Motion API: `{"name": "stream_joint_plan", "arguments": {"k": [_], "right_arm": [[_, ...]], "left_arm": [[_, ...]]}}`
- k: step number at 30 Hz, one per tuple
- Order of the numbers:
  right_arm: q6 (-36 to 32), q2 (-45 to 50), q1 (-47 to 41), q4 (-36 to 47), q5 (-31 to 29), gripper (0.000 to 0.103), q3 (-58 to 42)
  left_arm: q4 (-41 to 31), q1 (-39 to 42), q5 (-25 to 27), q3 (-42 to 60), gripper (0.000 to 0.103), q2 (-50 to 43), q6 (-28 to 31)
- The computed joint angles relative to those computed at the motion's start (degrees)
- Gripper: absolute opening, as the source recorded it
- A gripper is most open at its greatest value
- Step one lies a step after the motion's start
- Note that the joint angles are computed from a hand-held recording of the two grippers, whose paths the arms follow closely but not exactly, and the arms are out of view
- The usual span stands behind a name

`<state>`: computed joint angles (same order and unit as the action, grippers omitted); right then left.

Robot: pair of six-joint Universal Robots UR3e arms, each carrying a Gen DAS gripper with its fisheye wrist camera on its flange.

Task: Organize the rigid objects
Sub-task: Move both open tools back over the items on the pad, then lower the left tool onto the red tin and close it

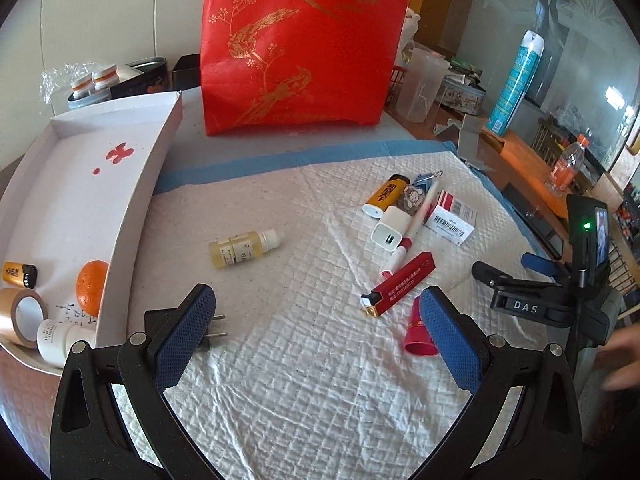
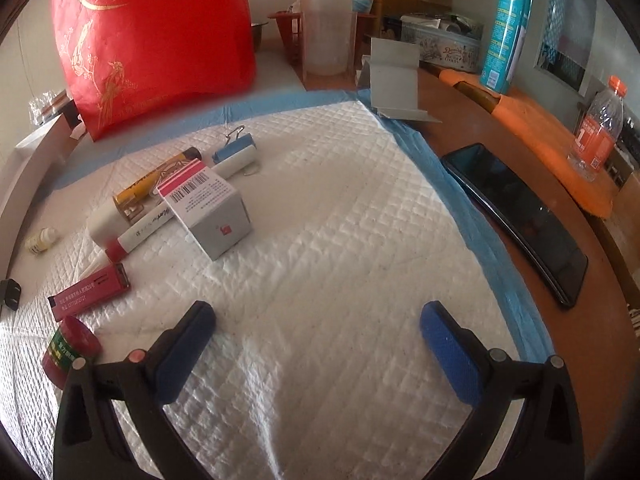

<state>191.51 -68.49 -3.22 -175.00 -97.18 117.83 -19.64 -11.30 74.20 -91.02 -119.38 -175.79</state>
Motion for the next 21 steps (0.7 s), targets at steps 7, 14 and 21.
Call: {"name": "stream_joint_plan", "arguments": {"k": [7, 14, 21], "right_arm": [[-0.1, -0.1, -0.2, -0.1, 0.2, 0.103, 0.2], [-0.1, -0.1, -0.2, -0.1, 0.2, 0.103, 0.1], [-0.2, -0.1, -0.2, -0.1, 0.1, 0.103, 0.1]], "left_arm": [[0.4, -0.2, -1.4, -1.6, 0.103, 0.5, -0.9], [0.8, -0.9, -1.9, -1.7, 0.103, 1.0, -1.0], [0.9, -0.8, -1.5, -2.1, 0.103, 1.4, -1.1]]}}
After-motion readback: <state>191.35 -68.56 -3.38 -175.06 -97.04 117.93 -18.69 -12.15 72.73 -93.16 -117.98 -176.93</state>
